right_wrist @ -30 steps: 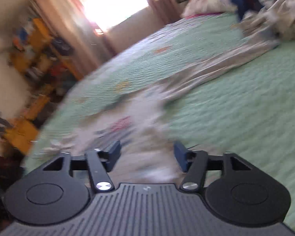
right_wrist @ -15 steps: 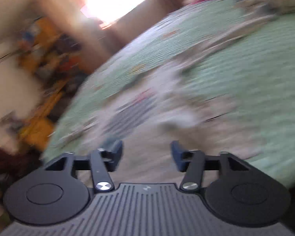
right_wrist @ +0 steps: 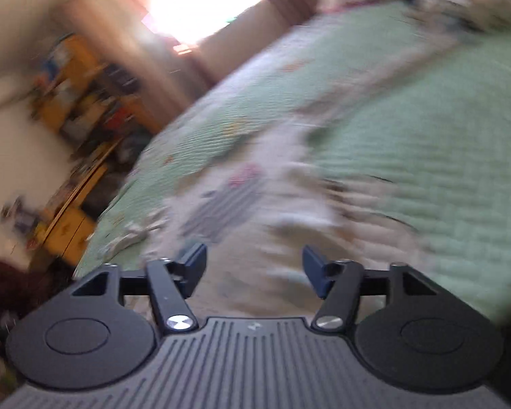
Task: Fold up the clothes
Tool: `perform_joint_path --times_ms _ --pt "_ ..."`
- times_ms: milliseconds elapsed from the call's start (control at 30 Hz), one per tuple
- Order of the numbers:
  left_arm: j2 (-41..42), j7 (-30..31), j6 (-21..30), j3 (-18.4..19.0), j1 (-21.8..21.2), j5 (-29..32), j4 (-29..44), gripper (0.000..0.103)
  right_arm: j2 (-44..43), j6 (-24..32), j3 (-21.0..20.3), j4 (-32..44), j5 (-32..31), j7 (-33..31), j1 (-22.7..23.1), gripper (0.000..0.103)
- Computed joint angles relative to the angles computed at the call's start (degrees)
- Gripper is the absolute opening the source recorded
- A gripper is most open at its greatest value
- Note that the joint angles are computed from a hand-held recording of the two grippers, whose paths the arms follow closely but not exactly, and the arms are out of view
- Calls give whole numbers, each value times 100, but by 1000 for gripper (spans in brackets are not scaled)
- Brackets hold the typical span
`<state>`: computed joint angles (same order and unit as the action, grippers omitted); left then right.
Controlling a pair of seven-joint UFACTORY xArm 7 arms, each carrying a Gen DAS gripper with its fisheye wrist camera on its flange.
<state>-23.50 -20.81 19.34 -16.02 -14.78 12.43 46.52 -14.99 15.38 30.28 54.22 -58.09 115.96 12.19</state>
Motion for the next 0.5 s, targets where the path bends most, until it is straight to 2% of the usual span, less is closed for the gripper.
perform_joint_path --times_ms 33,100,133,200,233,267,300,367,400,433,500 --pt "360 -54 -44 -114 95 109 317 100 376 47 94 342 -282 37 -95 67" --pt "1088 -397 -64 -298 286 445 938 99 1160 75 30 920 -622 340 -121 67" --pt "1421 -480 0 -254 254 483 1213 99 1477 3 -62 1096 -631 405 -101 67" --pt "1845 -734 553 -115 164 409 1594 97 1678 -16 -245 1046 -134 -62 -32 66" --pt "1935 -898 721 -46 144 397 1620 94 1521 -244 -373 788 -72 -112 -31 56" --pt "1802 -1087 655 54 115 435 1406 94 1323 -481 -509 503 -107 -65 -24 44" --pt "1499 -1063 350 191 31 358 1015 95 1047 -477 -722 225 98 -156 143 43" --pt "860 -1059 74 300 -48 247 329 95 328 214 -653 -188 607 -556 242 48" --pt "534 -1192 -86 250 5 315 -16 95 179 423 -679 -177 502 -521 359 50" --pt "240 -1436 -212 92 160 478 -311 95 62 434 -581 -165 317 -431 287 54" --pt "-218 -2033 -171 -380 536 799 -689 99 515 -38 -485 373 -318 -237 143 60"
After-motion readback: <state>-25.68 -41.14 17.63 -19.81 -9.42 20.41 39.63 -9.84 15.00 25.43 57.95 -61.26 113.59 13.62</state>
